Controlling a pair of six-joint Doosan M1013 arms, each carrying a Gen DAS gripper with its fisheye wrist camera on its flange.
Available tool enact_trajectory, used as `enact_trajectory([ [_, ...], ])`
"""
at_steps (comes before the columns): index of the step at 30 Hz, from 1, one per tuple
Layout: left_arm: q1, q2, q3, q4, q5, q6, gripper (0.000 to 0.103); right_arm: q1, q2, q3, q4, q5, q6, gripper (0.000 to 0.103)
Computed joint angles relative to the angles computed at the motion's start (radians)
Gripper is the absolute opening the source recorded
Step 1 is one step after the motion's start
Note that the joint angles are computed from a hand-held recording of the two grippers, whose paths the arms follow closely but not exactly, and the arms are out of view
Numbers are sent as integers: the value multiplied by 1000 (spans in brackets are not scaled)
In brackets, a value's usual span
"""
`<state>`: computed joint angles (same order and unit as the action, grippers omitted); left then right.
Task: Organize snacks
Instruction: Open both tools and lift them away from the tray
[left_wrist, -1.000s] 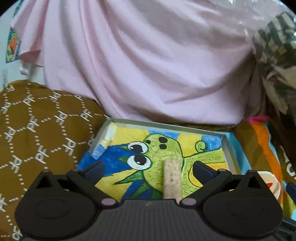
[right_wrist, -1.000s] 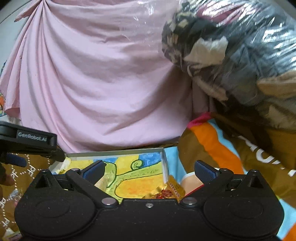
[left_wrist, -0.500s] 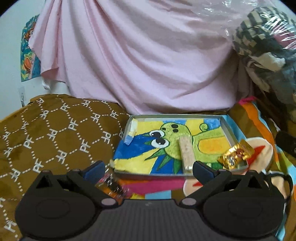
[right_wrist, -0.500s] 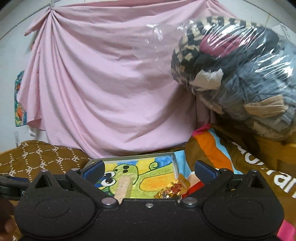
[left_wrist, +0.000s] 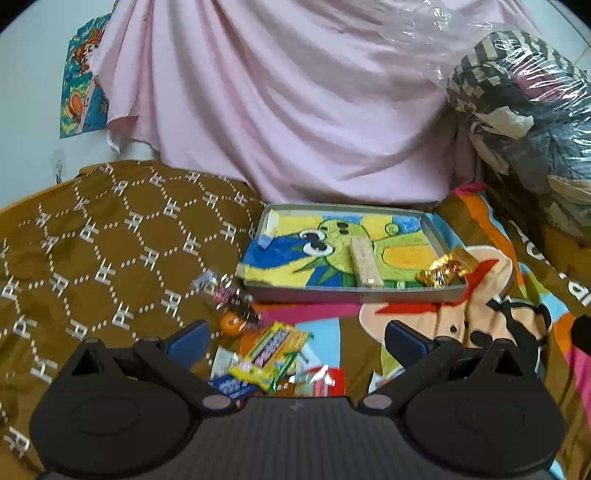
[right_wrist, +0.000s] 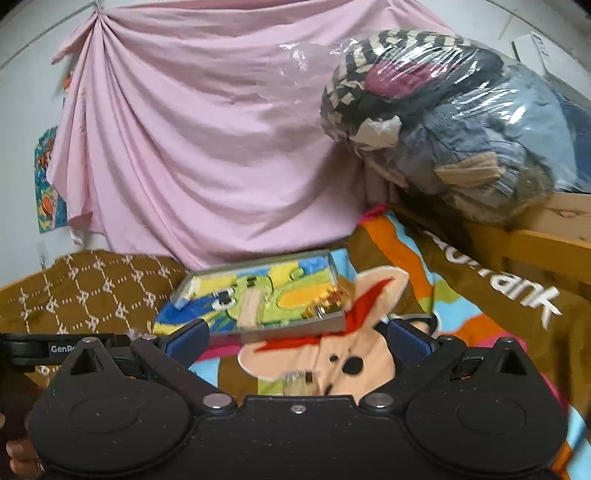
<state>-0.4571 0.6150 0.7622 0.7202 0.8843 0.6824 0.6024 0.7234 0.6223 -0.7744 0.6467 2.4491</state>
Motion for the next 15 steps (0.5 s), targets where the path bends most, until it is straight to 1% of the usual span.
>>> enact_trajectory([
  [4,5,-46,95,-13,-35,-37,103,17,-26,53,-6,29,15,102],
  [6,11,-61,130,-39,-48,-42,103,23,-18,39,37,72,-33,102],
  [9,14,-71,158,-57,-28,-33,103,30,-13,40,81,104,-80,102],
  [12,14,-75,182,-51,-14,3,103,33,3,22,132,149,-127,102],
  [15,12,-76,204,-42,-2,40,103,38,12,24,147,177,-133,102],
])
